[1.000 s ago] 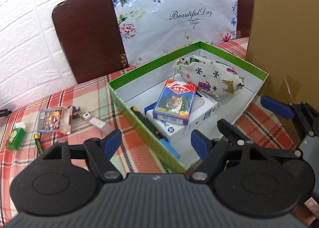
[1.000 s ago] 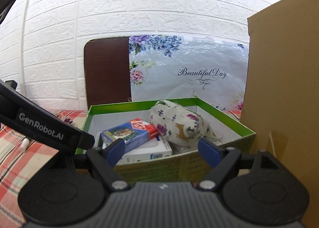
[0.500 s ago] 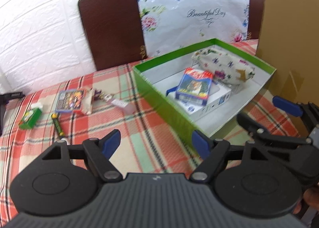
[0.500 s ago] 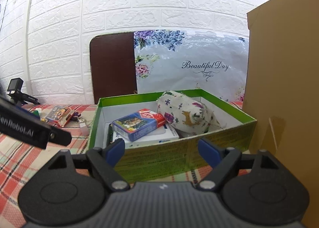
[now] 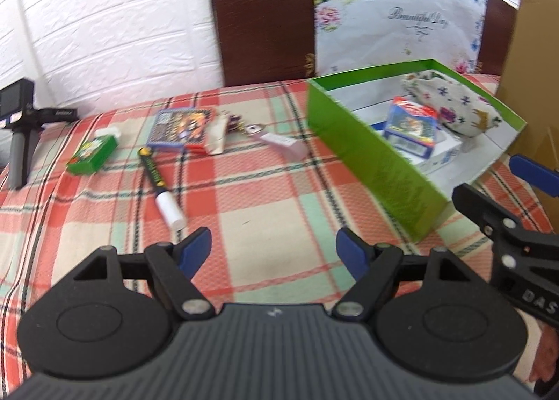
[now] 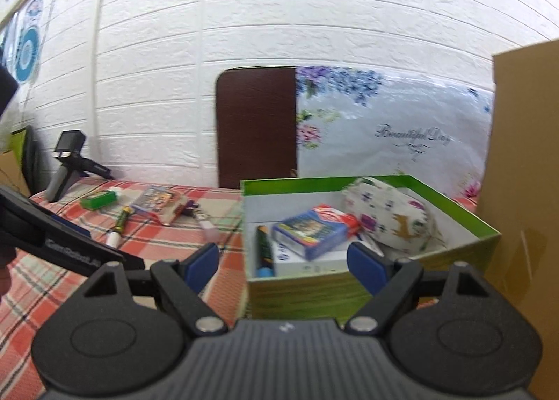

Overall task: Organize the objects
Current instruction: 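Move the right gripper back to the white-capped marker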

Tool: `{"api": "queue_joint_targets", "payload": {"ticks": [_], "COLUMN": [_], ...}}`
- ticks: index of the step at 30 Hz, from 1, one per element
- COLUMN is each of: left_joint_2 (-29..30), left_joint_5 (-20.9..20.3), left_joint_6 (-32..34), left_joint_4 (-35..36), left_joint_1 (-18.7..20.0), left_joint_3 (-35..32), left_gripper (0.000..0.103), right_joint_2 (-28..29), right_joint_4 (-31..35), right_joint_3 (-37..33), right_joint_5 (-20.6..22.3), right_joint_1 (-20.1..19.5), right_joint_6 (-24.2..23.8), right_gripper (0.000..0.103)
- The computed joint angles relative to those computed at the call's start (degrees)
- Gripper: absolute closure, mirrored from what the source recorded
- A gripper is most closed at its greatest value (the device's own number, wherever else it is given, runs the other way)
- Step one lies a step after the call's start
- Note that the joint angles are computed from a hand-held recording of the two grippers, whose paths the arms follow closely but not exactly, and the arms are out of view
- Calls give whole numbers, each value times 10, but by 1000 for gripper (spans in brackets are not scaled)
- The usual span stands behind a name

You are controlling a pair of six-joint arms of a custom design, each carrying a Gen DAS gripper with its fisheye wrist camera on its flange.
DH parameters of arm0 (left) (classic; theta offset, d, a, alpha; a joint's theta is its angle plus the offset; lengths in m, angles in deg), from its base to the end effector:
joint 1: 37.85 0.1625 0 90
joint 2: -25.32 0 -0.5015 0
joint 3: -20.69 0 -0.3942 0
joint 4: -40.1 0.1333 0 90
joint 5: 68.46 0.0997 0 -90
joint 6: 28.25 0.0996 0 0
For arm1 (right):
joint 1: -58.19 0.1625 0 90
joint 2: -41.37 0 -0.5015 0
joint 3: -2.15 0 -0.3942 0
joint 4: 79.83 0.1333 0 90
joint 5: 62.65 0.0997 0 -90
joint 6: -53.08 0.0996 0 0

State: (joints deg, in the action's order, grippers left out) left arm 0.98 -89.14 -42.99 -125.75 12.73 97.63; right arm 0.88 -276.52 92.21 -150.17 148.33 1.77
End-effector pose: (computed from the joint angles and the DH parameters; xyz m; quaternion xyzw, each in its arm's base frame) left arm -0.3342 -0.7632 0.0631 0.0602 0.8115 -0.4012 0.4205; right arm 0.1395 -0.7744 0.2178 0.3905 -0.7866 0.4393 0.1893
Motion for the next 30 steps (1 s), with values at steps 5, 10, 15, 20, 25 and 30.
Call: {"api": "queue_joint_targets", "payload": {"ticks": [5,10,15,20,25,30], "left_joint_2": [-19,-38,-60,-91,-127,-142], "left_joint_5": [12,28,43,55,43,9], "left_joint_6": [-34,-65,-100,-170,-241,-226], "left_joint_4": [7,12,24,62,90,38], "left_joint_1": [9,17,26,38,55,71], "left_joint_3": [28,57,82,113,133,127], "left_gripper": [23,23,23,23,23,23], "right_joint_2": [4,14,26,45,77,122], "right_joint_4": [9,33,67,134,209,275], "right_joint_3": [13,16,8,-22,-73,-145], "right_joint_5": [13,17,12,4,-12,-18], "right_joint_1": [11,22,32,42,55,72], "right_joint_6": [-33,-65,-82,-76,-63,-58], "right_gripper": [20,20,20,20,23,37]}}
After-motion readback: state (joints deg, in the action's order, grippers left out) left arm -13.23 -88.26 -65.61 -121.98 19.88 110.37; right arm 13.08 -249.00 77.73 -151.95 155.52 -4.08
